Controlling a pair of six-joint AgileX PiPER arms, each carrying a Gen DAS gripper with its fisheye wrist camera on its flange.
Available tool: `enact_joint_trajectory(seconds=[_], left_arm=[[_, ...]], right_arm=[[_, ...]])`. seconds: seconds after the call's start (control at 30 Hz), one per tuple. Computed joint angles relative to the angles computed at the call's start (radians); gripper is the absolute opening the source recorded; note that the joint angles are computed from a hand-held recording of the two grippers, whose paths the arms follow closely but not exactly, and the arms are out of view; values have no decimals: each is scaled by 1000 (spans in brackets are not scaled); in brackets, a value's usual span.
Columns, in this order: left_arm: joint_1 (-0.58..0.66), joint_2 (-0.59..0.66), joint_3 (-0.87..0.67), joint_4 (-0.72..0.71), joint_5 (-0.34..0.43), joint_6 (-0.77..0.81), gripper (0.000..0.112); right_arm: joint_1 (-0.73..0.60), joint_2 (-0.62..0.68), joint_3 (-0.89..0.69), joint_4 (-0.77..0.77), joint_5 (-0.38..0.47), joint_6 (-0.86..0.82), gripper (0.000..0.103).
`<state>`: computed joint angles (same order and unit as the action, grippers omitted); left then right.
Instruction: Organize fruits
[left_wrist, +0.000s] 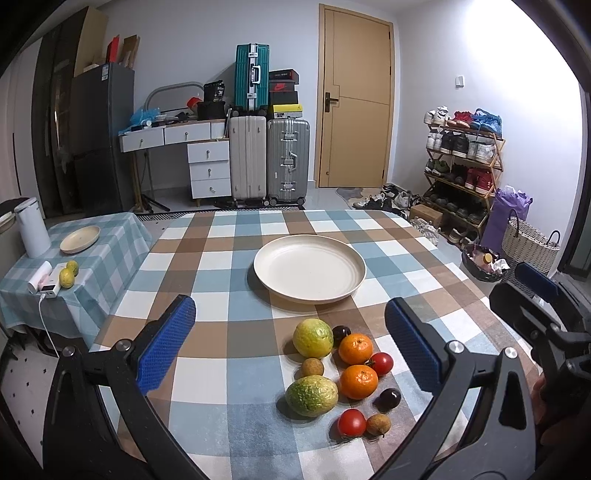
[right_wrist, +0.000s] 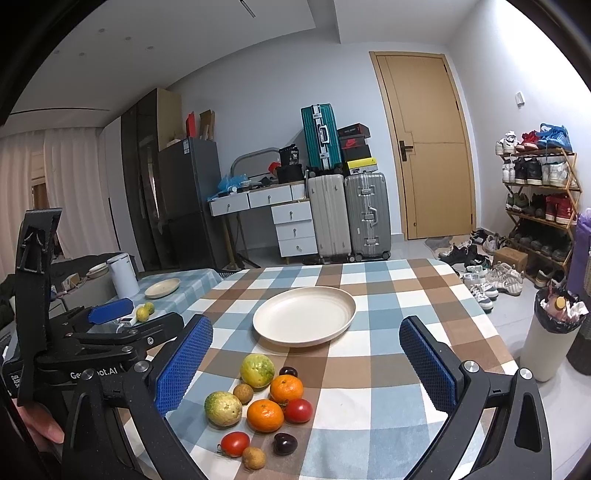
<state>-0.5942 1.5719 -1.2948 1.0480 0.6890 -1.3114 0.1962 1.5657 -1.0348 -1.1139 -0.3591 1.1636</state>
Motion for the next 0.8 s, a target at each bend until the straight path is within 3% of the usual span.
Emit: enact_joint_trajectory(seconds=[0.8], left_arm=[[4,-5,19,25,-15,-19,102]], right_arm=[[2,9,-7,-11,0,7,103]])
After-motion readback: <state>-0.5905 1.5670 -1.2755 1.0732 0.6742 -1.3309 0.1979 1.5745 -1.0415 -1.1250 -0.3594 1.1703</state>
